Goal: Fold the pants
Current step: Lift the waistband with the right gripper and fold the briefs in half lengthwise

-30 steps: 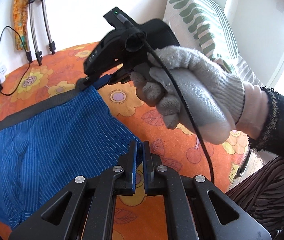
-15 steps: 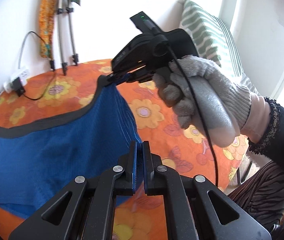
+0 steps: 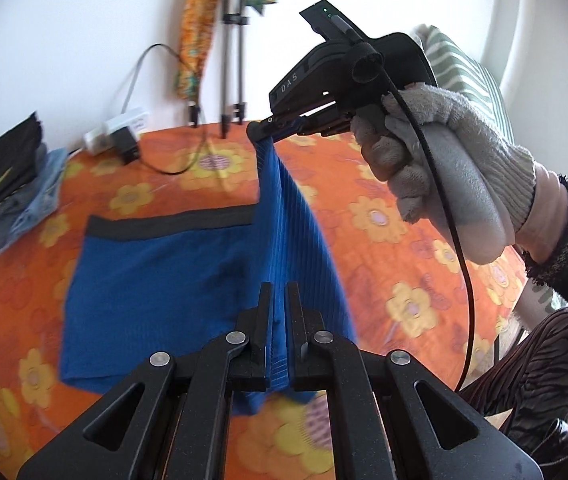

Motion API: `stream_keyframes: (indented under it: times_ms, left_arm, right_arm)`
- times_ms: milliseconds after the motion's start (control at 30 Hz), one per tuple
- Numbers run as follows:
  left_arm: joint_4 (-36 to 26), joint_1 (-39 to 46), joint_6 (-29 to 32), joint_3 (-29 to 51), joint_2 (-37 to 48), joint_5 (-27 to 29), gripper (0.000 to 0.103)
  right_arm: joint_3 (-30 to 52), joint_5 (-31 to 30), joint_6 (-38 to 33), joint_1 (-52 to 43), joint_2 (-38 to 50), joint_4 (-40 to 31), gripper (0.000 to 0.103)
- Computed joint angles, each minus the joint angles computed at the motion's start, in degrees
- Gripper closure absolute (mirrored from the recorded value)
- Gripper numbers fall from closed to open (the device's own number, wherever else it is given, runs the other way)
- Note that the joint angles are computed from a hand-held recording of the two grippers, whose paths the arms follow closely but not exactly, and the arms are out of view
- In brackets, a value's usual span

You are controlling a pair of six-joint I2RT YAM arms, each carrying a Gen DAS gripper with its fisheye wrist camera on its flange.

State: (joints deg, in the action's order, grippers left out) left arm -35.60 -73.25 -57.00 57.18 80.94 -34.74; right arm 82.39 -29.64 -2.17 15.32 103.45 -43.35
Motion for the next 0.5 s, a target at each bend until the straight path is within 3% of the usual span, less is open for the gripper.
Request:
stream_keyframes:
  times_ms: [100, 267, 400, 500]
  left_arm:
    - [3.00, 2.34, 0.21, -4.83, -3.71, 2.79, 0.099]
    - [8.38, 6.46, 5.88, -9.15, -4.69, 6.78, 0.098]
    - [12.16, 10.64, 9.96, -10.47, -2.70, 11.24, 0.082]
    - [14.37, 11.71, 11.73, -10.16, 0.66, 11.50, 0.082]
  right_arm:
    - [0.49, 4.01, 2.06, 4.62, 0.39, 1.20, 0.096]
    - [-0.41, 8.23, 2.78, 7.72, 0.61, 2.61, 0.096]
    - [-0.45, 9.12, 2.11, 6.37, 1.29, 2.86, 0.096]
    - [-0.70, 8.31, 1.60, 4.27, 2.05, 3.22, 0.096]
